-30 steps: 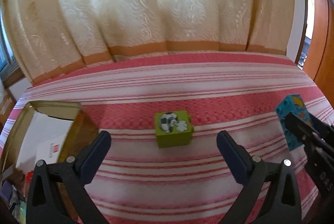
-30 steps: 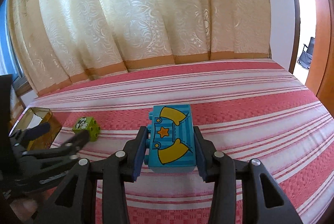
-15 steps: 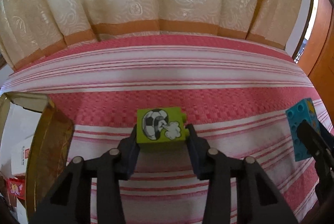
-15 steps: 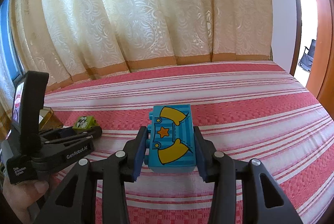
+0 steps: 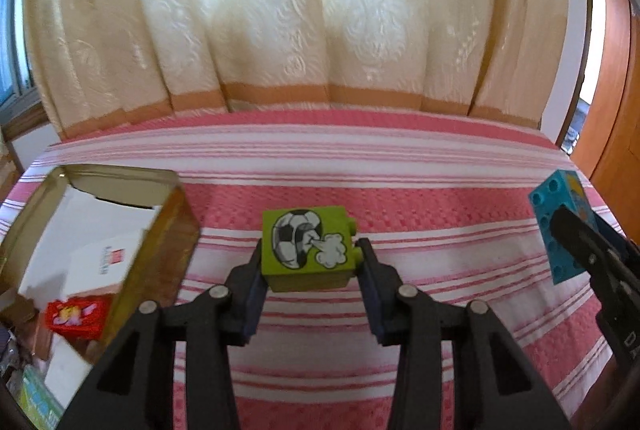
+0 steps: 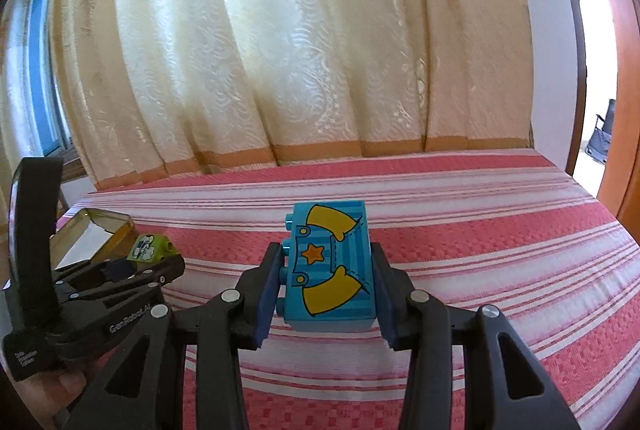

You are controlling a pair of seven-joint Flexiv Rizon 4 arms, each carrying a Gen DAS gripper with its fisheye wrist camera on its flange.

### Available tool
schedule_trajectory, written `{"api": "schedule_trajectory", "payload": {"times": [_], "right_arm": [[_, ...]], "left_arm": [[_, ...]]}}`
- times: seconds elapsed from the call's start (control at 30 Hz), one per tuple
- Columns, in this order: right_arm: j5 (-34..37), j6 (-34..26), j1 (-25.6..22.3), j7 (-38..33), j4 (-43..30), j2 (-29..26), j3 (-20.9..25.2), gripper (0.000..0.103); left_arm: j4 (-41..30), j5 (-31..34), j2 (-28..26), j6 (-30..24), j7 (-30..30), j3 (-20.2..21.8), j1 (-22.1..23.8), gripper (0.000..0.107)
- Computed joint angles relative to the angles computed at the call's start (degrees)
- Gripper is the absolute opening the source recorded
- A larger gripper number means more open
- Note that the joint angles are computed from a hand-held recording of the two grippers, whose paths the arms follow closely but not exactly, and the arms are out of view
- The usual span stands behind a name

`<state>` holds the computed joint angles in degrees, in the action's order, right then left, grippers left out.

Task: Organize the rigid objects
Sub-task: 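Lift the green brick with the left tool while the right tool carries the blue brick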

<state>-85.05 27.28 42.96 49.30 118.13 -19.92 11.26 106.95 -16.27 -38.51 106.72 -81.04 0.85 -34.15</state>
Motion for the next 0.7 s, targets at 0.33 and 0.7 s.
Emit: {"api": "schedule_trajectory", "payload": {"times": [0.33, 0.7], "right_arm": [[-3.0, -2.8, 2.2, -1.0, -1.5, -1.2, -0.1, 0.045], [-3.1, -4.9, 3.6, -1.2, -2.3, -1.8, 0.0, 0.045]], "left_arm": [[5.0, 1.8, 2.1, 6.1, 0.6, -2.4, 2.6, 0.041], [11.3, 0.6, 3.8, 17.4, 2.7, -3.9, 3.1, 0.041]]}}
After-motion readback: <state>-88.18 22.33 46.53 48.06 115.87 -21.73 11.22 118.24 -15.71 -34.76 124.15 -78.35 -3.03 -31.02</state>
